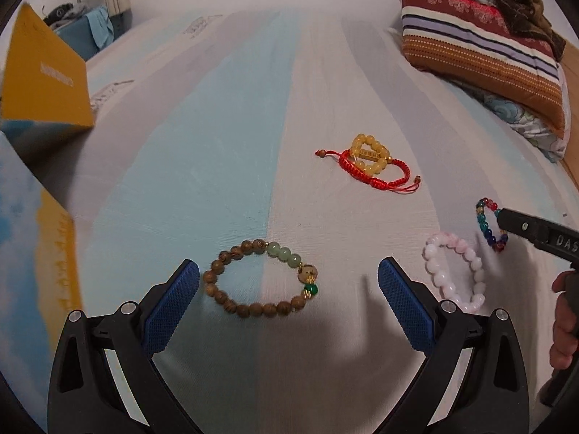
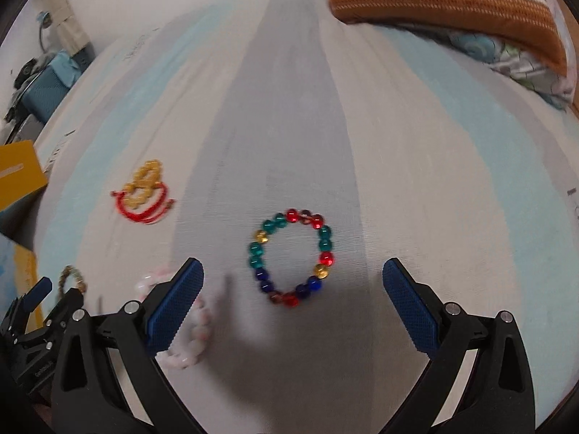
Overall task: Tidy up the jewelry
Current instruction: 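Grasp brown-green bead bracelet with left tool while right tool grasps multicolour bracelet, then lift both held bracelets and carry them over the white box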
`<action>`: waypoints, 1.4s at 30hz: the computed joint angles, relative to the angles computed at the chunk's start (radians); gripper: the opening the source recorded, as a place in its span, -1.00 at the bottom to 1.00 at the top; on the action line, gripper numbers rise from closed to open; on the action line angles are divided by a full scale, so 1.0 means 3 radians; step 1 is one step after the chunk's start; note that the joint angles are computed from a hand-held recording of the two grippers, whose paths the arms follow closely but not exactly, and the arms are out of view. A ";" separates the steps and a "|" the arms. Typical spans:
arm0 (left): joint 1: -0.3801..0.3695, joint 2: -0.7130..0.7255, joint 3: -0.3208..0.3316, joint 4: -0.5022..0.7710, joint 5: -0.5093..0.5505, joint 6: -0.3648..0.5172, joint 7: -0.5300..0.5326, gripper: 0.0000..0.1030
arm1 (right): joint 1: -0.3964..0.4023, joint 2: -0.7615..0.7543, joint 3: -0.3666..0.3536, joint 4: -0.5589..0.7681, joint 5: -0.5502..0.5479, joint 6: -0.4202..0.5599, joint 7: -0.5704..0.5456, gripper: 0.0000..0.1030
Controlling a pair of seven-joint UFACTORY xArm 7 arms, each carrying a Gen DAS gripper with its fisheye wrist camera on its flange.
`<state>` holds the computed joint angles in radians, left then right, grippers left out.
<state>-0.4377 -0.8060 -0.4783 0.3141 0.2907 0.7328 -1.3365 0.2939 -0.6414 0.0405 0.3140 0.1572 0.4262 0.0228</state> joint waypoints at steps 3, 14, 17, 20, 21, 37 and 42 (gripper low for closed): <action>0.0063 0.0067 -0.0025 -0.0042 0.0044 -0.0083 -0.0054 0.89 | 0.0090 0.0083 -0.0080 -0.0045 0.0091 -0.0132 -0.0066 0.85; 0.0144 0.0265 -0.0129 -0.0036 0.0276 -0.0140 -0.0320 0.87 | 0.0017 0.0345 0.0090 -0.0089 -0.0077 -0.0435 0.0008 0.65; 0.0120 0.0281 -0.0132 -0.0038 0.0307 -0.0128 -0.0347 0.79 | -0.0035 0.0301 0.0121 -0.0103 -0.0142 -0.0420 0.0084 0.48; 0.0074 0.0228 -0.0141 -0.0058 0.0327 -0.0081 -0.0378 0.56 | -0.0046 0.0302 0.0093 -0.0123 -0.0185 -0.0471 0.0094 0.32; 0.0060 0.0226 -0.0147 -0.0050 0.0331 -0.0055 -0.0380 0.47 | -0.0055 0.0306 0.0101 -0.0127 -0.0204 -0.0493 0.0103 0.28; -0.0128 0.0037 -0.0104 -0.0136 0.0313 -0.0104 -0.0297 -0.63 | -0.0226 0.0105 0.0238 -0.0255 -0.0493 -0.0698 0.0374 -0.81; -0.0167 -0.0010 -0.0132 -0.0137 0.0261 -0.0071 -0.0254 -0.63 | -0.0207 0.0052 0.0207 -0.0247 -0.0518 -0.0654 0.0398 -0.81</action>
<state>-0.4879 -0.8089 -0.5178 0.2731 0.3691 0.7116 -1.4128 0.2320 -0.6259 0.1025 0.2400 0.0017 0.2300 0.1422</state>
